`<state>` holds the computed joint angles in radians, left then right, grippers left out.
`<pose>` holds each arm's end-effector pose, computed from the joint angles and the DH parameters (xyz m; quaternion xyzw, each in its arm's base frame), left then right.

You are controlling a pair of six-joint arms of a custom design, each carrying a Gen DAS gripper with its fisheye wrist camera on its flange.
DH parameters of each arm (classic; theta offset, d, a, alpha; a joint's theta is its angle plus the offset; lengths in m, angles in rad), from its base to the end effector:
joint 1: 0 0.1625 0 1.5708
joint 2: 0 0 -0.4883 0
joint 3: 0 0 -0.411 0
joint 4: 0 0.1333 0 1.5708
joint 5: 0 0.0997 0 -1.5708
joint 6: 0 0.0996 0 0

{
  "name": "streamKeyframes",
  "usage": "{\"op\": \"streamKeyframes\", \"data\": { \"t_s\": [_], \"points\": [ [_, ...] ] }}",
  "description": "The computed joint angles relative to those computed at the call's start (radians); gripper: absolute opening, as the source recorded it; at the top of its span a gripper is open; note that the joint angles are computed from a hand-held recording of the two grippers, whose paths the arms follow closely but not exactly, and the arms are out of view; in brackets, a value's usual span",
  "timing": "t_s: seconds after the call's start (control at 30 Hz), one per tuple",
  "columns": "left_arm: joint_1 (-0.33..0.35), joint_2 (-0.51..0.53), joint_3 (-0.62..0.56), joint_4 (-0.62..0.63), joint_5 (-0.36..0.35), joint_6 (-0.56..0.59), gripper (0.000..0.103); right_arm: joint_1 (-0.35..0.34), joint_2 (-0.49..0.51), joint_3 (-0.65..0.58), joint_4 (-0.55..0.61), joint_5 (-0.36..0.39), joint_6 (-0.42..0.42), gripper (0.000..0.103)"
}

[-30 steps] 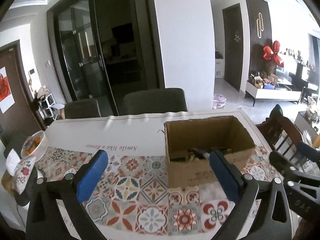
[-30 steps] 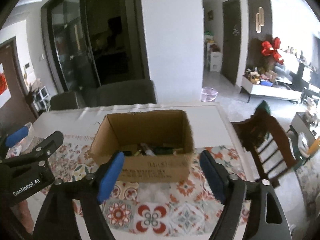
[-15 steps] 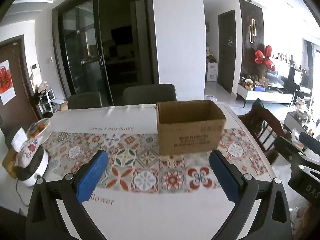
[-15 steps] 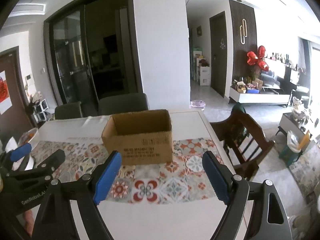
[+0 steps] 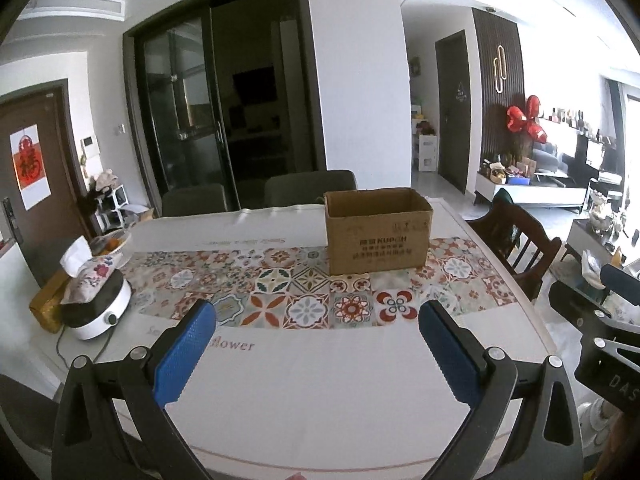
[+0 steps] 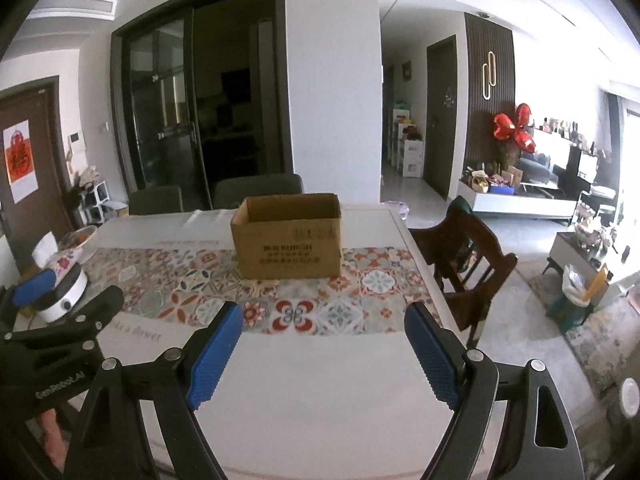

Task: Organize snacks

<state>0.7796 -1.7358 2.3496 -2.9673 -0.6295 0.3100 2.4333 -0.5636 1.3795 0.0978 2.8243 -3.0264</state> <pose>-0.1113 -0.4106 0.4362 0.2837 0.7926 -0.4301 0.3261 0.5070 -0.3834 0.0385 0.1036 -0.7828 0.4914 0.3674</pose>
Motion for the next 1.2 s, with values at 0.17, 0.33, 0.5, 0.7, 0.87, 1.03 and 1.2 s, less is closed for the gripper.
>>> {"op": "streamKeyframes", "data": {
  "t_s": [0.17, 0.33, 0.5, 0.7, 0.87, 1.03, 1.2],
  "points": [
    [-0.054, -0.086, 0.039, 0.059, 0.033, -0.033, 0.103, 0.042, 0.018, -0.003, 0.083, 0.02, 0.104, 0.084],
    [-0.099, -0.163, 0.063, 0.146, 0.049, -0.078, 0.103, 0.074, 0.032, -0.006, 0.159, 0.034, 0.19, 0.084],
    [-0.142, -0.219, 0.079, 0.226, 0.072, -0.121, 0.103, 0.095, 0.038, 0.005, 0.21, 0.04, 0.265, 0.084],
    [-0.177, -0.263, 0.09, 0.285, 0.094, -0.156, 0.103, 0.109, 0.04, 0.014, 0.237, 0.04, 0.312, 0.084],
    [-0.181, -0.265, 0.093, 0.287, 0.098, -0.163, 0.103, 0.12, 0.043, 0.023, 0.265, 0.038, 0.354, 0.084],
    [-0.199, -0.288, 0.102, 0.316, 0.113, -0.182, 0.103, 0.125, 0.047, 0.021, 0.28, 0.039, 0.37, 0.084],
    [-0.231, -0.331, 0.111, 0.386, 0.138, -0.22, 0.103, 0.129, 0.046, 0.026, 0.287, 0.039, 0.386, 0.084]
  ]
}}
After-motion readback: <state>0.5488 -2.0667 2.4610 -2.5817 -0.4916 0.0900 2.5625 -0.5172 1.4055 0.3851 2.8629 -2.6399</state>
